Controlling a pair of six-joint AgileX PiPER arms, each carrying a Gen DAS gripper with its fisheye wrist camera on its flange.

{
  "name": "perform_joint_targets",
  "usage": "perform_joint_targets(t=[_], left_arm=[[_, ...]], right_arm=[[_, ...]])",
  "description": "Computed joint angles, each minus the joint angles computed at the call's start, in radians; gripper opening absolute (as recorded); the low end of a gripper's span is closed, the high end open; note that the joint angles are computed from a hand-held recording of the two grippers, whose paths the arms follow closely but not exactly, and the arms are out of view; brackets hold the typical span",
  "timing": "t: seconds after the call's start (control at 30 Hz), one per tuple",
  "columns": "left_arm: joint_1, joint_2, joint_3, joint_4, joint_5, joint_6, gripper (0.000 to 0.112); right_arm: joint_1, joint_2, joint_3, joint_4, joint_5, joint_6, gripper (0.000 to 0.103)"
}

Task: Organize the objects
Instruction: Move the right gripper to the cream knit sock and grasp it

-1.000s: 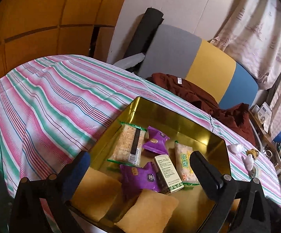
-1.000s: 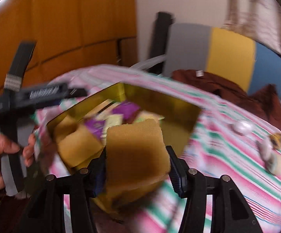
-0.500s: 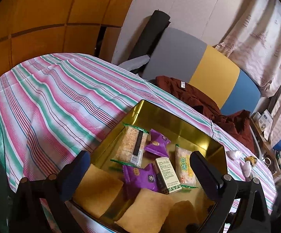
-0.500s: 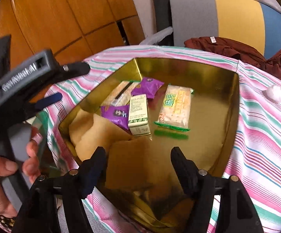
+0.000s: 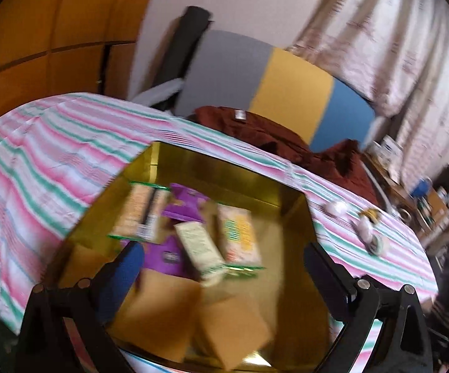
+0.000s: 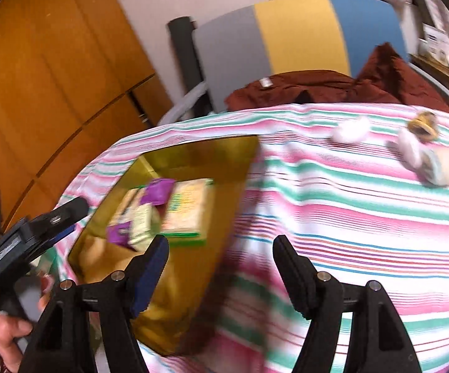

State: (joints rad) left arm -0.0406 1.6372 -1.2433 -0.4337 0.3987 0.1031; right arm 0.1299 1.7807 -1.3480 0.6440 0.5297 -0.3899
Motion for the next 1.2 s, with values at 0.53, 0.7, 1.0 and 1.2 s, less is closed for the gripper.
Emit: perform_joint_targets(t=[0.53,0.7,1.0,1.2], left_arm=[[-0.232,0.043,-0.067,0.018,0.081,0.116,0.103],[-0.291,0.069,-0.095,0.06,0.113,0.07,0.103],[-0.363,0.093,-0.116,0.152,0.153,-0.016,0.103],[-0.39,0.113,-0.143,0.203,0.178,-0.048,0.103]], right_arm=[[-0.276,0.031,0.095,-0.234,-0.105,0.152,0.076],[-0.34,0.153,-0.111,-0.432,-0.092,0.318,0.078],[-0.368,0.443,-0.588,-0.53,0.094,0.375,0.079],[-0.375,0.515,-0.652,-0.426,0.102,0.238,0.072]])
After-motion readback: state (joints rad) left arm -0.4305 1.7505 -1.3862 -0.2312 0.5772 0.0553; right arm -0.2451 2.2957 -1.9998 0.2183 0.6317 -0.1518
